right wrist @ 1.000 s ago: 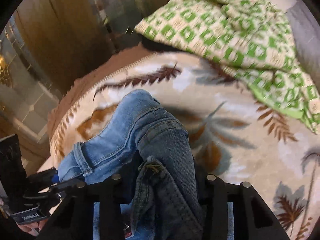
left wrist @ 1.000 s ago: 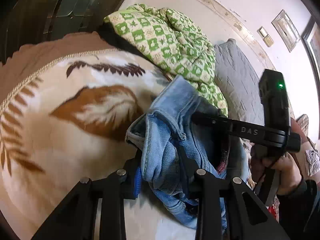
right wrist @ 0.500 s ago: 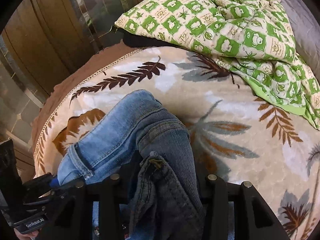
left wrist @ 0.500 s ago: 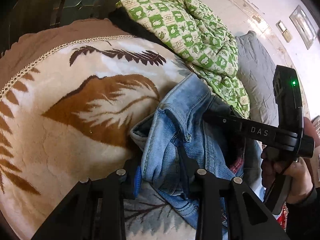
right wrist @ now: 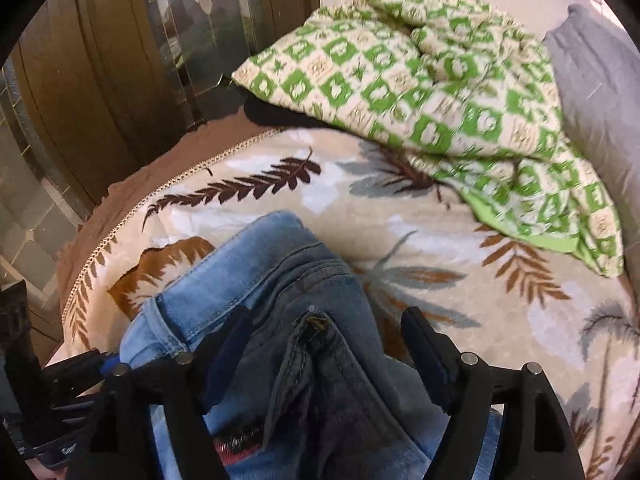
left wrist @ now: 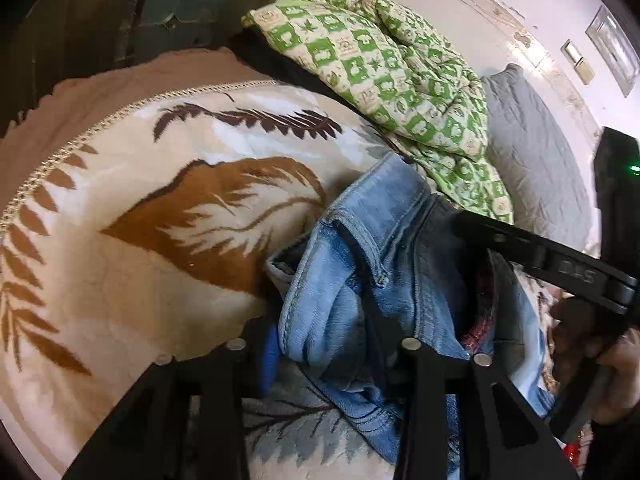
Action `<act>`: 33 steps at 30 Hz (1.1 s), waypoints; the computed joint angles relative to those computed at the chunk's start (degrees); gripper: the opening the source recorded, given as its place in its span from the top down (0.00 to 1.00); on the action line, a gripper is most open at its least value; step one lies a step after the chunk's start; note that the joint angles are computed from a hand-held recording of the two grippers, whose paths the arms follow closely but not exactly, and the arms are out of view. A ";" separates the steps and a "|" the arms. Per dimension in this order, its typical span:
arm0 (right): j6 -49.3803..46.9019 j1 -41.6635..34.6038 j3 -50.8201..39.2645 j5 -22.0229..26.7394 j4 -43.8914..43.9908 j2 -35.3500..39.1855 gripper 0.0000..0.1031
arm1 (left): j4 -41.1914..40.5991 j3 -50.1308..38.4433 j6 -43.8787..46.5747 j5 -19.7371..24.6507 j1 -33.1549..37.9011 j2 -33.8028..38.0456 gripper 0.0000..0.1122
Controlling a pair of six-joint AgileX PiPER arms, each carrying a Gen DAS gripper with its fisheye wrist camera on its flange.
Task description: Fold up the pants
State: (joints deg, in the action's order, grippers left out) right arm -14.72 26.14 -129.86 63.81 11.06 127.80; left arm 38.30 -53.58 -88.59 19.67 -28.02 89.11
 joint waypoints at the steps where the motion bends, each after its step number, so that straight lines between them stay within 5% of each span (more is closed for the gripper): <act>1: -0.09 -0.13 0.64 -0.23 0.03 -0.65 0.22 | 3.97 -0.27 -4.14 2.14 -1.24 -0.19 0.61; 6: -0.98 -1.34 7.04 -3.06 -0.03 -5.41 0.20 | 12.16 -1.97 -13.77 13.03 -6.27 -1.08 0.24; 21: -6.63 -9.46 25.56 -8.81 3.11 -21.88 0.20 | 14.25 -14.41 -11.28 33.63 -20.67 1.94 0.17; 33: -23.16 -32.35 40.43 -4.95 13.69 -38.24 0.20 | 13.56 -42.11 -0.03 46.48 -34.82 18.21 0.16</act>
State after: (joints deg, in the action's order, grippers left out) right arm -37.87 -6.21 -89.43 58.86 24.75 89.56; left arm 51.87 -95.69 -88.62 66.14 -62.83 107.32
